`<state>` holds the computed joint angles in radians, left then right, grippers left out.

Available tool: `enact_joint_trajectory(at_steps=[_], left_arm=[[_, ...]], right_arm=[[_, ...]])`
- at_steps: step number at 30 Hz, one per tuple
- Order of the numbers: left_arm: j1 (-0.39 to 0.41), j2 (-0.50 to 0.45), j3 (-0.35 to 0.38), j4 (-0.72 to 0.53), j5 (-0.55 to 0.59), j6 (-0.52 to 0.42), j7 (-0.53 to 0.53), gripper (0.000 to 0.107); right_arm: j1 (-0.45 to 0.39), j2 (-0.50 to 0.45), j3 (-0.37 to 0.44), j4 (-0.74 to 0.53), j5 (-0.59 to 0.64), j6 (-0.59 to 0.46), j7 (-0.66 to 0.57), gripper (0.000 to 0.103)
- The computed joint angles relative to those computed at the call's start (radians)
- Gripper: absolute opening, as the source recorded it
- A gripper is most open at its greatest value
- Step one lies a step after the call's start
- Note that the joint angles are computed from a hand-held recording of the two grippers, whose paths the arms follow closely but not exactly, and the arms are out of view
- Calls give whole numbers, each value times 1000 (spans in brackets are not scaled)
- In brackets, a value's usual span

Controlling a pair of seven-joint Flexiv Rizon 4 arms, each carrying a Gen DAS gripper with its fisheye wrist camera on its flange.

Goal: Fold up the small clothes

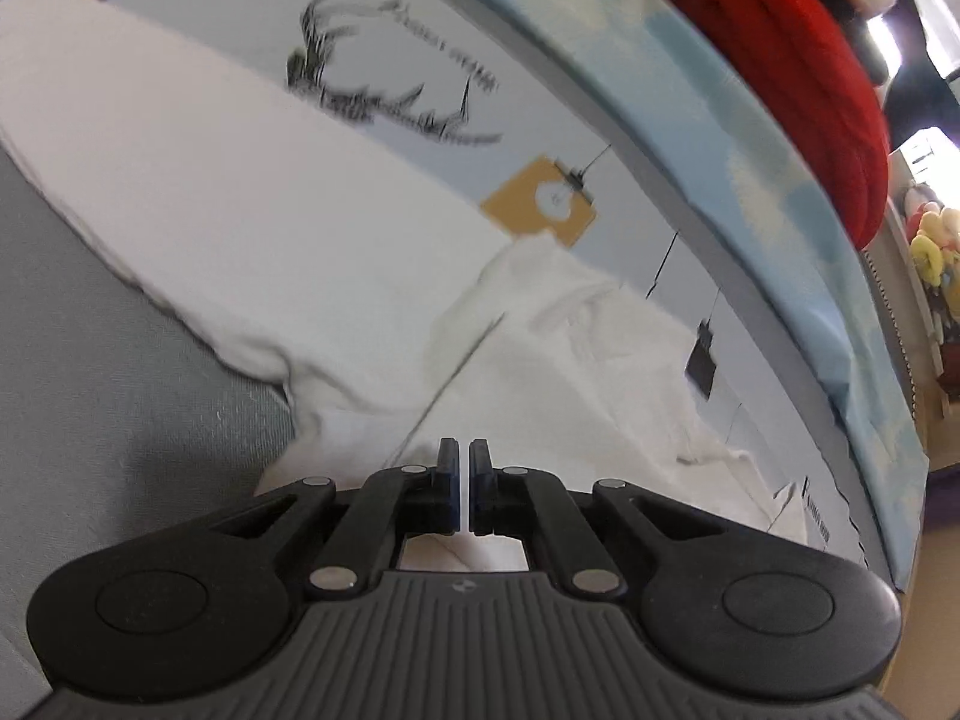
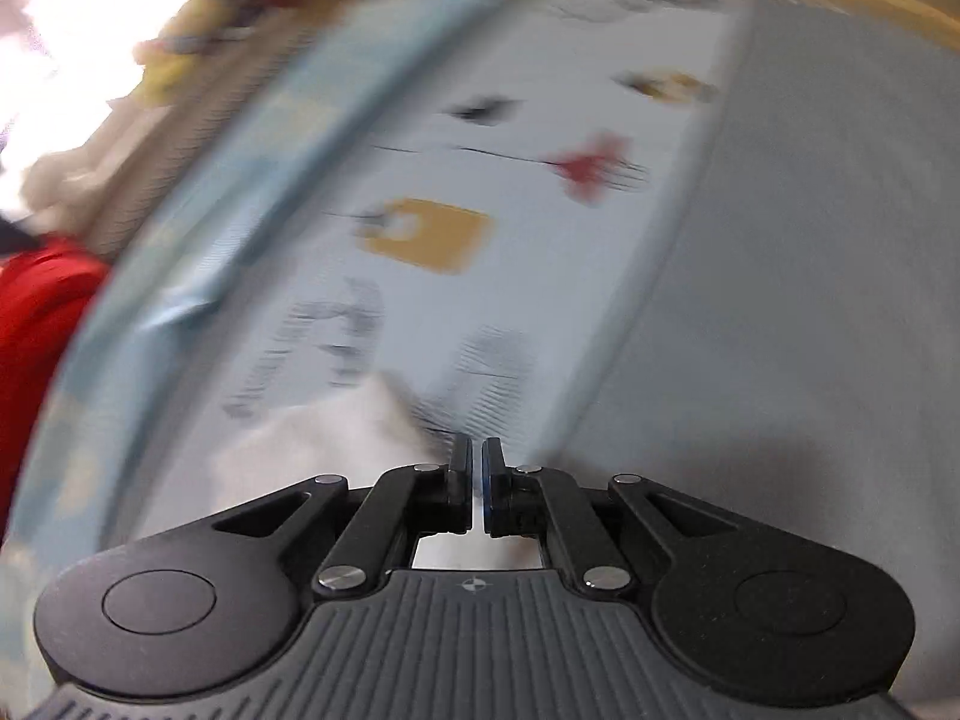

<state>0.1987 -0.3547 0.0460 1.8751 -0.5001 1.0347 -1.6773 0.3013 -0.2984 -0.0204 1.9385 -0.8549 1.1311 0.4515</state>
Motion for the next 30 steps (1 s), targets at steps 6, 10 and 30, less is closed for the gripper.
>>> enact_joint_trajectory(at_steps=[6,10,30], left_arm=[[-1,-16,28,-27,72,-59,-79,2],[14,-31,5,-41,51,-80,-23,7],[221,-108,171,-144,157,117,209,42]], right_arm=[[-58,-71,107,-52,425,-24,-239,6],[-3,-58,48,-57,365,-58,-265,15],[92,-79,73,-198,189,-38,-623,31]])
